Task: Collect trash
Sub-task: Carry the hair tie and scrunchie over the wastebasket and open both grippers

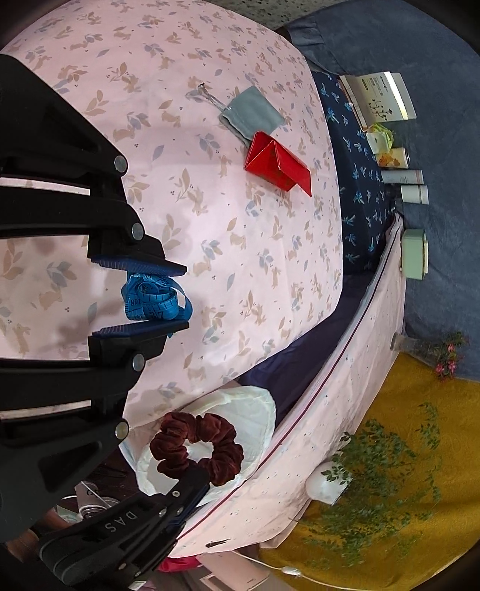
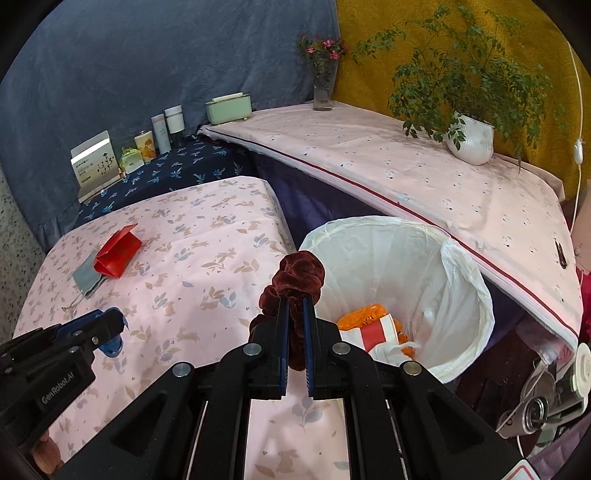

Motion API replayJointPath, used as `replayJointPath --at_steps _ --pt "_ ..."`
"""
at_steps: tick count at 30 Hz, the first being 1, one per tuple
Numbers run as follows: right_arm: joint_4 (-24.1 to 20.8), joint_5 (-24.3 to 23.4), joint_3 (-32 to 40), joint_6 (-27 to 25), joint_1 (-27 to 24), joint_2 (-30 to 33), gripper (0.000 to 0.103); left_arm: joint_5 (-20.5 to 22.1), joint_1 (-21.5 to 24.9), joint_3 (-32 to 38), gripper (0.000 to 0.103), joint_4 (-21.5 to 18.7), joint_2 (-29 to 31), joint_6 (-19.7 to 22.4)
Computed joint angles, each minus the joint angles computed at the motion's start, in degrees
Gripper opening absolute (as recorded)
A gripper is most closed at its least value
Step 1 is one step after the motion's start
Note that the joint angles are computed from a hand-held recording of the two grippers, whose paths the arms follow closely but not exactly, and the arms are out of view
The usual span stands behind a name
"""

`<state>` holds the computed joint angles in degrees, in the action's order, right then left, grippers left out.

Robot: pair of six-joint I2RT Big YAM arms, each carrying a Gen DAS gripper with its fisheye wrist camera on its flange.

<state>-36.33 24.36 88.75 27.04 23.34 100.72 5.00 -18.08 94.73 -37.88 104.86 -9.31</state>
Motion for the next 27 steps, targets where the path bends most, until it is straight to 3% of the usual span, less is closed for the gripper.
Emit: replayJointPath --at_steps 10,27 --pt "1.25 0.03 -1.78 0.74 -0.21 -1.49 0.007 -0.83 -1.13 -0.73 0.023 0.53 -0.72 0.99" --pt "4.81 -0.74 -4.21 2.35 -3.63 -3.53 0.007 -0.7 -3.47 5.28 0.023 -1.5 2.7 2.57"
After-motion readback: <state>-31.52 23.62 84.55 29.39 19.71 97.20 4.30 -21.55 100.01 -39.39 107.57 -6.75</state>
